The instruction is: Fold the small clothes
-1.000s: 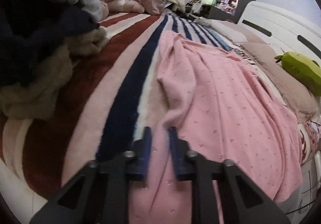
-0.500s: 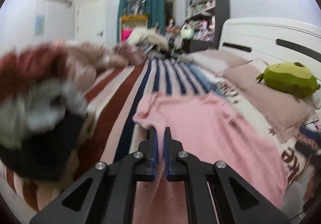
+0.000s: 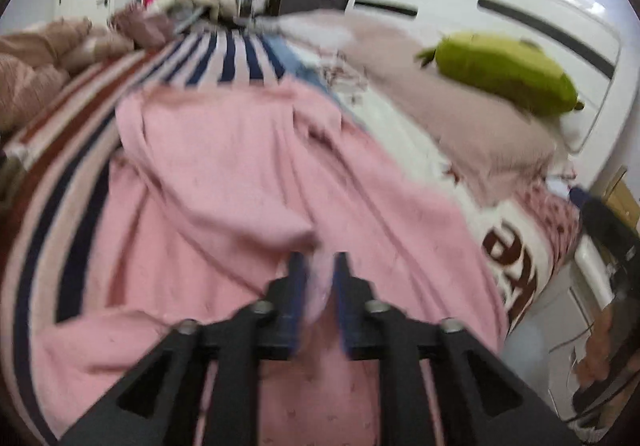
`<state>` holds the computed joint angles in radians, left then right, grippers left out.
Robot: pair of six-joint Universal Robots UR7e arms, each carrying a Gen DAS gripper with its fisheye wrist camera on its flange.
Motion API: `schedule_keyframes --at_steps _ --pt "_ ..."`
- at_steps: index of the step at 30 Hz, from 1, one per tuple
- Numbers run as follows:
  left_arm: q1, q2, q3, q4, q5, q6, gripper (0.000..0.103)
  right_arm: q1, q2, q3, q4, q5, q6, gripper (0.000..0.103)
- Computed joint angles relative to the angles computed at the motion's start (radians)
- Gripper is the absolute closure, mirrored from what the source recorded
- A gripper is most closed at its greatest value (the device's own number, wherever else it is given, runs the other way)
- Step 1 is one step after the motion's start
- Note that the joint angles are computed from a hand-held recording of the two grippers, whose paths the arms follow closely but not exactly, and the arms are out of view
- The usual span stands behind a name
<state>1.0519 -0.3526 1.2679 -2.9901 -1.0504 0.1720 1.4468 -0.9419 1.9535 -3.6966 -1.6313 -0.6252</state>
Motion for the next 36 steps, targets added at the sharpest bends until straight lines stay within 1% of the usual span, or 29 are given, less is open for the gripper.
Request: schedule_keyframes --at_steps 2,3,4,6,7,8,9,10,11,12,14,15,17,18,19,21,23,26,28,29,33,36 --pt "0.003 -0.016 0.023 -0.004 -0.013 -0.005 0.075 -0.005 0.001 -0.002 0.005 0.002 0.003 0.000" --pt "0.000 -0.028 0.041 -0.019 -0.020 -0.004 0.067 -0.005 0.002 -0.004 0.009 0.004 0.004 0.000" --pt "-0.002 -0.046 0.067 -0.047 -0.027 0.002 0.057 -0.004 0.004 -0.005 0.010 0.005 0.004 0.000" --pt "-0.012 -0.103 0.146 -0.141 -0.042 0.018 0.046 0.004 0.011 -0.012 0.017 0.006 0.002 0.000" --pt "-0.016 -0.128 0.184 -0.184 -0.038 0.026 0.044 0.008 0.016 -0.015 0.021 0.007 -0.001 0.000" --pt "-0.022 -0.161 0.227 -0.236 -0.015 0.037 0.043 0.017 0.022 -0.021 0.032 0.007 -0.008 0.000" --pt "-0.028 -0.184 0.257 -0.279 0.016 0.047 0.039 0.026 0.030 -0.026 0.042 0.007 -0.014 0.000" --pt "-0.028 -0.197 0.269 -0.303 0.037 0.063 0.031 0.036 0.038 -0.032 0.054 0.007 -0.020 0.000" --pt "-0.036 -0.212 0.295 -0.365 0.092 0.102 0.026 0.047 0.048 -0.038 0.065 0.006 -0.027 0.000" --pt "-0.043 -0.218 0.312 -0.420 0.141 0.137 0.019 0.057 0.057 -0.042 0.073 0.005 -0.030 0.000" --pt "-0.050 -0.236 0.345 -0.505 0.226 0.193 0.019 0.082 0.087 -0.059 0.099 0.008 -0.035 0.000" --pt "-0.050 -0.248 0.364 -0.541 0.250 0.208 0.019 0.093 0.101 -0.067 0.114 0.010 -0.038 0.000" --pt "-0.043 -0.271 0.399 -0.601 0.279 0.223 0.017 0.113 0.133 -0.088 0.152 0.018 -0.046 0.000" --pt "-0.039 -0.281 0.410 -0.624 0.289 0.230 0.015 0.126 0.159 -0.105 0.189 0.022 -0.052 0.000" --pt "-0.034 -0.287 0.420 -0.649 0.301 0.238 0.014 0.135 0.175 -0.116 0.208 0.016 -0.050 0.000" --pt "-0.022 -0.302 0.444 -0.697 0.320 0.254 0.014 0.151 0.218 -0.149 0.281 0.013 -0.027 0.000" --pt "-0.005 -0.325 0.473 -0.723 0.309 0.250 0.014 0.161 0.243 -0.162 0.315 0.027 -0.011 0.000" --pt "0.018 -0.346 0.498 -0.750 0.289 0.233 0.013 0.179 0.287 -0.187 0.344 0.037 -0.014 0.000" --pt "0.027 -0.349 0.501 -0.760 0.303 0.228 0.012 0.200 0.328 -0.223 0.361 -0.009 -0.020 0.000" --pt "0.033 -0.351 0.507 -0.771 0.315 0.231 0.012 0.213 0.357 -0.252 0.371 -0.049 -0.023 0.000" --pt "0.052 -0.370 0.532 -0.773 0.295 0.199 0.012 0.232 0.407 -0.301 0.399 -0.085 -0.048 0.000" --pt "0.061 -0.374 0.535 -0.775 0.307 0.189 0.012 0.253 0.450 -0.334 0.364 -0.137 -0.086 0.000"
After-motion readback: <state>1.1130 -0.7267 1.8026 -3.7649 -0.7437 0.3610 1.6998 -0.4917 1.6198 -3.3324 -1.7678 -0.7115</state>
